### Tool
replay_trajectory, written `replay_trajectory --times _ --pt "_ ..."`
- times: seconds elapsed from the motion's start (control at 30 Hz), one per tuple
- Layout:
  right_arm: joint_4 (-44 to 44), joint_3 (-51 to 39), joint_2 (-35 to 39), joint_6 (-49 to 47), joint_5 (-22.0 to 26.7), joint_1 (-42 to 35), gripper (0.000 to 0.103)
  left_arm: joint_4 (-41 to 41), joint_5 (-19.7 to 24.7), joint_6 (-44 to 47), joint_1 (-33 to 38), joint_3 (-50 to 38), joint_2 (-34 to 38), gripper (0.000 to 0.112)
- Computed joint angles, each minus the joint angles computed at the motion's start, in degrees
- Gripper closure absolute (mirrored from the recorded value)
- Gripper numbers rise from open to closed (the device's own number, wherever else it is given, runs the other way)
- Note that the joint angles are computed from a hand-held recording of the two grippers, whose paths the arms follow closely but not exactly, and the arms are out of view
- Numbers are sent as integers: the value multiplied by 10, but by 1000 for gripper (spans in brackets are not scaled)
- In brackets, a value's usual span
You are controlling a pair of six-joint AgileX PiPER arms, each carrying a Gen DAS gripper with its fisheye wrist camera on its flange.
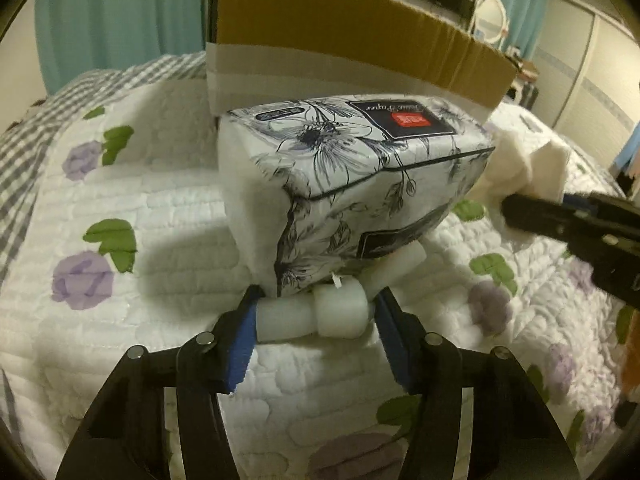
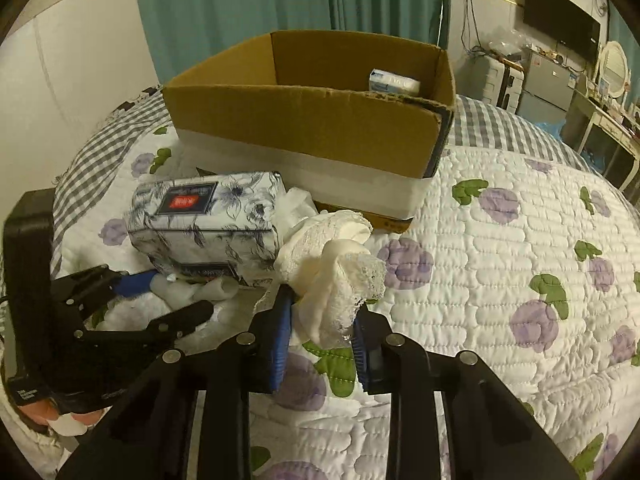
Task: Organize soft objects
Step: 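Grasp the white foam roller with the left gripper while the right grasps the lace cloth, then carry the roller and lace cloth into the box and open both grippers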
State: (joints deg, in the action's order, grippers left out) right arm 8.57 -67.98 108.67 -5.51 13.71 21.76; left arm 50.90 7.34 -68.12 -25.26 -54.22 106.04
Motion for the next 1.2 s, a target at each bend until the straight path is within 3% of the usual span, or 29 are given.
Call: replay_trajectory --times 0.13,0.17,0.2,0.3,0.47,0.63,0.8,0.93,1.1,1.2 --pt "0 16 -16 2 -7 3 76 28 2 -28 -7 6 -6 65" --pt "3 22 -21 1 -11 5 76 38 1 -40 -10 11 -10 69" --pt "8 27 -26 -3 -13 5 76 45 -3 -48 -11 19 -15 83" --pt "6 47 -46 6 -23 8 76 0 -4 -7 -14 28 -26 84" --pt "-43 80 -88 76 -36 17 76 98 -2 -109 -27 60 -56 84" --pt "-126 115 -145 171 -47 32 76 110 3 -132 -40 95 -109 84" --pt "-324 115 -198 356 -26 70 76 111 70 -119 -81 108 -183 84" --pt "-415 97 -215 436 -9 88 77 58 130 -52 -99 83 -234 84" --pt "-354 60 -210 366 1 77 77 35 182 2 -105 37 -273 84" --pt "-332 24 -198 332 11 70 77 24 188 31 -94 9 -280 84"
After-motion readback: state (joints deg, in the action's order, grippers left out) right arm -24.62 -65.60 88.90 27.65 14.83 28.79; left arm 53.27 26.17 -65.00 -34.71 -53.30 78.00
